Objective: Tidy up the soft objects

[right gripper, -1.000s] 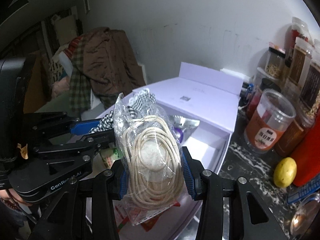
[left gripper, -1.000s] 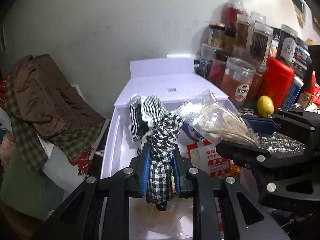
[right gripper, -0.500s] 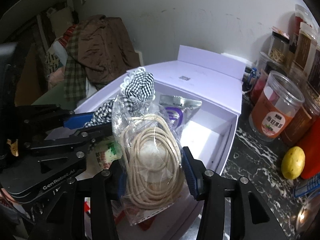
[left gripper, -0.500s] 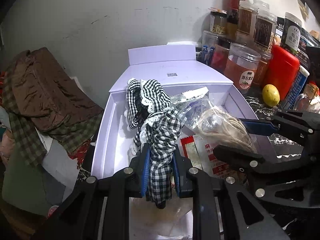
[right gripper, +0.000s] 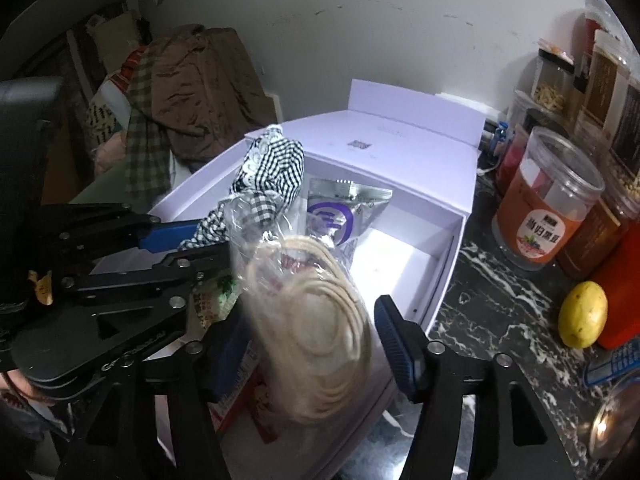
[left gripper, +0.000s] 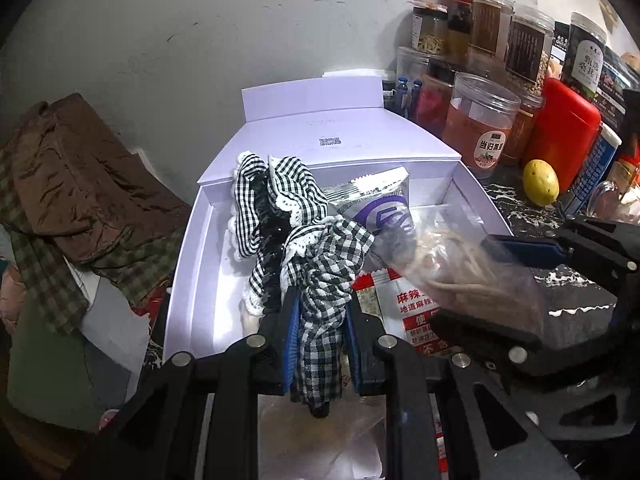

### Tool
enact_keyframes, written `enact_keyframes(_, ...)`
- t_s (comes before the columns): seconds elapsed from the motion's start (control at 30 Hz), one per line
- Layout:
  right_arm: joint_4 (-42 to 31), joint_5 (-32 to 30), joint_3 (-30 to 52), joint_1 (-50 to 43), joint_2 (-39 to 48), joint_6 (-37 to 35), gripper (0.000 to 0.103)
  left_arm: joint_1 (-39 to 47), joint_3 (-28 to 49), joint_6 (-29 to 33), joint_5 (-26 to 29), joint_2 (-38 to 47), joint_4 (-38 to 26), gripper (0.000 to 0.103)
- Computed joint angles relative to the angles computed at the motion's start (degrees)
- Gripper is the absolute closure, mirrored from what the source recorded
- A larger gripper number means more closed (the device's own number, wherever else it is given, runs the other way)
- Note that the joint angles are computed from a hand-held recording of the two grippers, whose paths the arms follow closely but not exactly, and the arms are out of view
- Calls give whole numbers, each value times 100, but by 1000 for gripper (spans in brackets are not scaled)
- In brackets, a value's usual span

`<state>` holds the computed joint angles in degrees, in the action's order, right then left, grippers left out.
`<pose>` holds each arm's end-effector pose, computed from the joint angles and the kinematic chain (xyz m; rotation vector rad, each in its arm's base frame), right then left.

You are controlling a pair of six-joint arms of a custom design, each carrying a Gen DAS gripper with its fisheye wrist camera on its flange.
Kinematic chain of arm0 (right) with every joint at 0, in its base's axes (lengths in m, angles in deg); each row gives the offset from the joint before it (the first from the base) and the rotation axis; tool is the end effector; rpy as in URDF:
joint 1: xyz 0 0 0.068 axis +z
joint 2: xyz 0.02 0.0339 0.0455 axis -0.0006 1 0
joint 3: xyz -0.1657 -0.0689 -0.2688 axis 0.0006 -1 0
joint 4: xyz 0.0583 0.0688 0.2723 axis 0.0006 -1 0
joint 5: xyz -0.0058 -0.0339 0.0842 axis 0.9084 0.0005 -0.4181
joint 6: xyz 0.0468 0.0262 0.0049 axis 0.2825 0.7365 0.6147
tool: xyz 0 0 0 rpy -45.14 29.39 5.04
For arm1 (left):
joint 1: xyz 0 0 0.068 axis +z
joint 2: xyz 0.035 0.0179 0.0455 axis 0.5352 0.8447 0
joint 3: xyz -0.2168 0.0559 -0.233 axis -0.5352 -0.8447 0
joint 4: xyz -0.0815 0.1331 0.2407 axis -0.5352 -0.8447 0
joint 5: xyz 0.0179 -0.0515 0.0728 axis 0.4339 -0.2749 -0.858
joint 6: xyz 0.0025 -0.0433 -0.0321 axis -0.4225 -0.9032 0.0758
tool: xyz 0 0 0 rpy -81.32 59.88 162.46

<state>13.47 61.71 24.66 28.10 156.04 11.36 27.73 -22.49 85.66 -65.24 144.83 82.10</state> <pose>0.2634 0.1308 0.1165 -0.1167 2.4475 0.0407 0.3107 -0.0353 0.1347 0.7465 2.3610 -0.2058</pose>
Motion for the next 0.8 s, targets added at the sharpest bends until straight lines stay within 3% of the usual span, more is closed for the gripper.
enact_keyframes(0.17,-174,189,-28,16,-204,7,36,-103,46,-74,-156,-26,-90,79)
enact_keyframes(0.27,-260,172,-73,-8,-340,76,36,-125,110,-135,-151,-7,-205,69)
enact_keyframes(0.4,-398,298,-143,-7,-508,120,35,-176,42,-299,-397,-98,-105,20)
enact_keyframes(0.43,-423,327,-165,-11,-544,135,35,-180,34,-348,-453,-106,-84,13)
enact_keyframes(0.8,-444,362,-237,-60,-767,77,35,-107,-142,-367,-373,-470,15,13)
